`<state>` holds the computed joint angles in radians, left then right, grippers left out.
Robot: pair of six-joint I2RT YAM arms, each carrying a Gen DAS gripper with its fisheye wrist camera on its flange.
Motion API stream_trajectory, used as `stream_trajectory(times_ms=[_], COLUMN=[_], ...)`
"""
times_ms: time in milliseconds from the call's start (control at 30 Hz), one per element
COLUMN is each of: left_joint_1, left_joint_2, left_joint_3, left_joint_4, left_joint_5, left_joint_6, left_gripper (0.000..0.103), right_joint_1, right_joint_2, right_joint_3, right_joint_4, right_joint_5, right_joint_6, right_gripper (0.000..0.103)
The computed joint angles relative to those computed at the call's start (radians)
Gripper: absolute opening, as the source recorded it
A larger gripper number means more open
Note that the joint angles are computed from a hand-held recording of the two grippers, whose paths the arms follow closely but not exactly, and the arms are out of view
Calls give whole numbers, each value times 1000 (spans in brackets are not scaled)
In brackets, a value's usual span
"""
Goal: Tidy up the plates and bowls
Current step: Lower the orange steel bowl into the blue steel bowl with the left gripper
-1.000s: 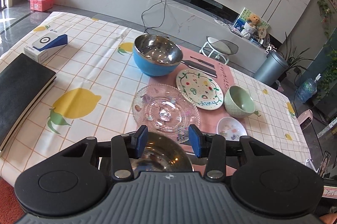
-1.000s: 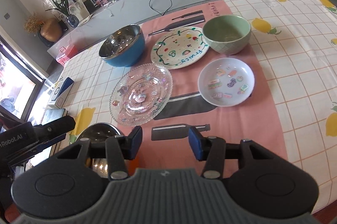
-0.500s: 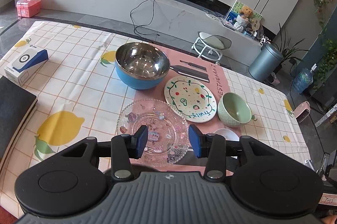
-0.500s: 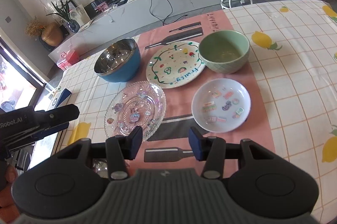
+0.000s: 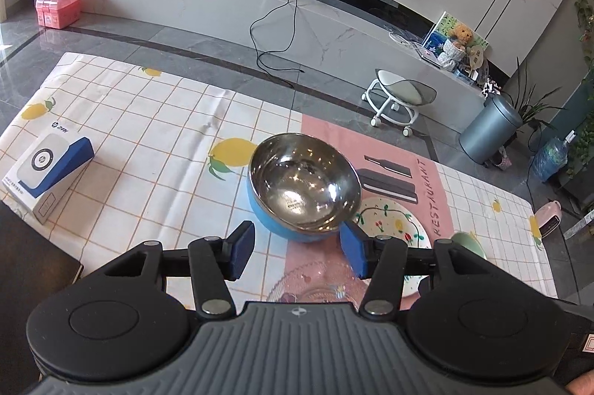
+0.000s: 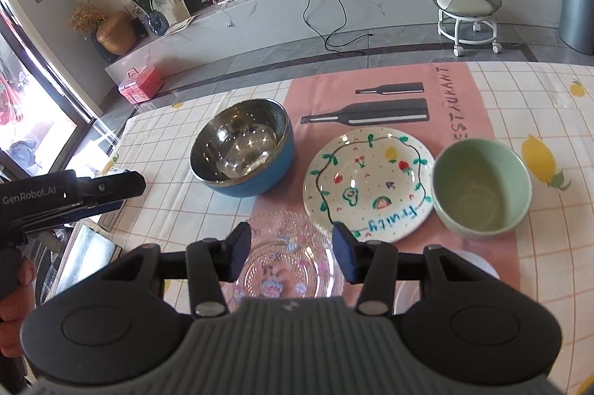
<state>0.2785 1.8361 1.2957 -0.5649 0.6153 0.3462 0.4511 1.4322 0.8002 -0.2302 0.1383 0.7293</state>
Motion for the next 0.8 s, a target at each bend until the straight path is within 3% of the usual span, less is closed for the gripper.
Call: stream_trajectory(times_ms=[233, 367, 567, 800], left_joint_1=[-54, -75, -104, -140], left_joint_2=[266, 366, 457, 480], left_joint_3=[248, 327, 414, 428], left_joint_4=[-15, -7, -47, -55], left_joint_5=[-55, -79, -91, -155], left_joint_6=[-73, -120, -136, -117], left_gripper=[61, 61, 59, 22], right_joint_1=[-112, -135, -164, -171], right_joint_2=[281, 432, 573, 615], right_joint_3=[230, 375, 511, 527], right_joint_4=[36, 11, -28, -4], right_joint_5=[-100, -102, -126, -164], right_joint_6=[-59, -67, -52, -15], right_gripper=[48, 48, 37, 21])
